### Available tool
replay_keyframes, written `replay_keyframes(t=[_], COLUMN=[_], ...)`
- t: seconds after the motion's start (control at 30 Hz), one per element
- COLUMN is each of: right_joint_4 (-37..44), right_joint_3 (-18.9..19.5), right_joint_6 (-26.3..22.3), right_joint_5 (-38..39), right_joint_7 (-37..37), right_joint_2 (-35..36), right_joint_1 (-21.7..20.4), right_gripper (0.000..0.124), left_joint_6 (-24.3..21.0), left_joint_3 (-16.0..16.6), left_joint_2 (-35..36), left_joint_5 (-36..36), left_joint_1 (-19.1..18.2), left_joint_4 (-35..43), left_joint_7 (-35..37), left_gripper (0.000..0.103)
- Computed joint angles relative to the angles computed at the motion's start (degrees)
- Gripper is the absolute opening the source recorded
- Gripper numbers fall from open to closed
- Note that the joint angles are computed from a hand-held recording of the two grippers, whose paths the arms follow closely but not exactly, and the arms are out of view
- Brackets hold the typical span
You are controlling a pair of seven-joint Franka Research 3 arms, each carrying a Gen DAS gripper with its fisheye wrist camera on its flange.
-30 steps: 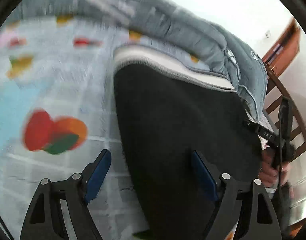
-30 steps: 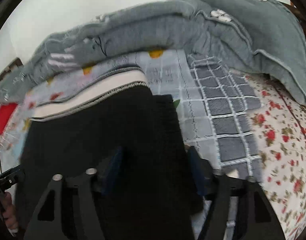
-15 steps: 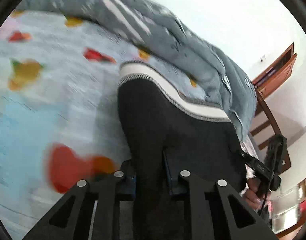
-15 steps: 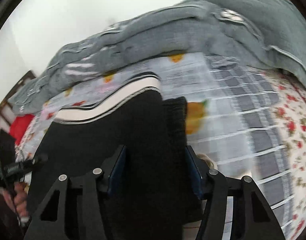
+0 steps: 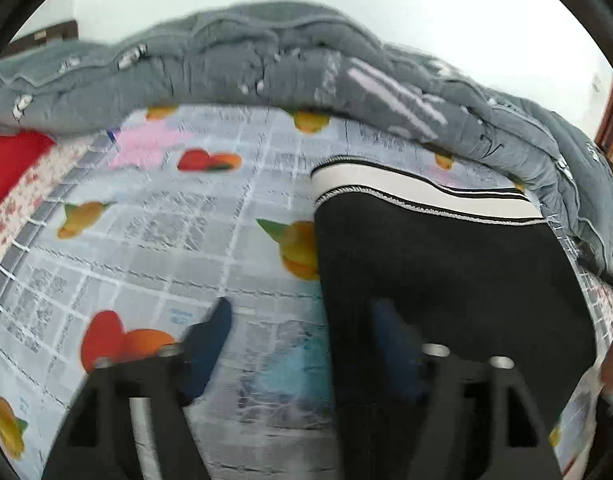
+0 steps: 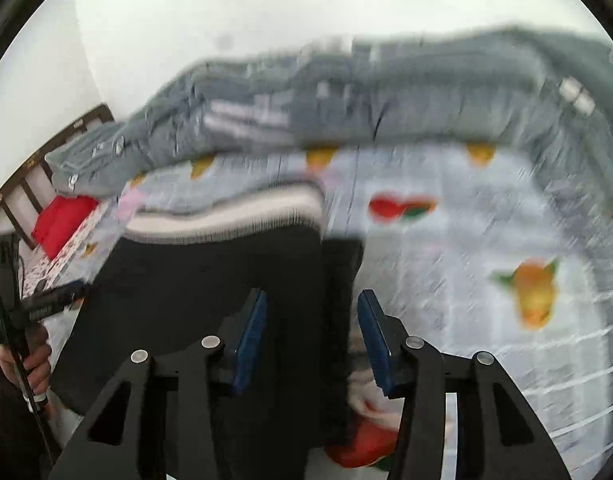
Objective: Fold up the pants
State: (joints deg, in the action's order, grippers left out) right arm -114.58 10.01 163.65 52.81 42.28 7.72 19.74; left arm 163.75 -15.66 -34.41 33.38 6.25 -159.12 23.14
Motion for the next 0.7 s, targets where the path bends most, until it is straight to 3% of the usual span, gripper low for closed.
replay_keyframes(t=[0.07, 0.13, 0.17, 0.23, 0.27, 0.33, 0.4, 0.47, 0.5, 0.53, 0.57, 0.6, 0.63, 0.7], right_joint_4=[2.1, 6.0, 8.5, 17.2, 19.5, 18.5, 14.5, 11.1, 9.9, 9.8, 11.3, 12.4, 11.7, 9.4], right_joint_3=[-0.4, -1.6, -2.9, -3.5, -4.3, -2.9, -1.1, 1.6, 0.3, -3.0, -5.0, -4.9, -2.8, -3.0], right_joint_6=[-0.6, -1.4, -3.3, -11.9, -13.4, -11.6, -10.6, -10.0, -7.8, -6.5, -8.3, -9.5, -8.0, -4.9], right_joint_5=[0.1, -7.3, -9.9, -22.0, -26.7, -25.5, -11.4, -3.5, -5.6, -11.7, -19.8, -23.9, -24.0, -24.0], right_joint_7=[-0.7, 5.8, 8.3, 18.2, 22.3, 18.7, 5.0, -0.9, -0.1, 4.8, 12.7, 17.2, 17.7, 19.4], right_joint_2=[0.9, 4.2, 6.2, 13.3, 15.5, 14.9, 10.3, 6.5, 6.1, 7.5, 10.0, 11.5, 11.3, 8.5], right_joint_1=[0.4, 1.9, 3.1, 3.3, 4.2, 3.2, 0.8, -2.9, -1.7, 1.4, 2.7, 2.3, 0.4, 0.6], right_gripper=[0.053, 0.053, 0.053, 0.048, 0.046, 0.011, 0.011, 0.011, 0.011, 0.013, 0.014, 0.016, 0.021, 0.022], left_joint_6=[3.0, 3.4, 3.1, 2.5, 1.9, -0.2, -2.9, -3.4, -3.1, -2.3, -1.2, -0.4, -0.6, -0.6], left_joint_3=[2.1, 1.9, 0.8, 0.0, 0.0, -0.1, -1.1, -1.3, -0.9, -0.7, -0.7, -0.4, -0.5, -1.5], left_joint_2=[0.8, 1.8, 2.1, 2.1, 1.8, 0.2, -2.7, -4.7, -5.3, -5.5, -5.3, -4.6, -4.0, -2.7], left_joint_5=[-1.0, -2.2, -2.3, -2.2, -2.4, -2.6, -1.4, -0.7, -0.7, -0.7, -0.7, -1.1, -1.5, -0.8], left_joint_1=[-1.5, -1.5, -0.9, -0.9, -1.5, -2.9, -3.3, -3.7, -3.9, -3.7, -3.4, -3.2, -3.0, -2.0], left_joint_4=[-1.2, -1.0, -0.4, 0.0, 0.0, -0.4, -1.3, -2.3, -2.6, -2.7, -2.5, -1.8, -1.0, 1.2], left_joint_7=[1.5, 1.6, 1.0, 0.7, 0.9, 1.9, 2.5, 2.6, 2.5, 2.2, 1.7, 1.5, 1.4, 1.1], left_gripper=[0.073, 0.073, 0.073, 0.073, 0.073, 0.073, 0.073, 0.073, 0.073, 0.073, 0.073, 0.073, 0.073, 0.073])
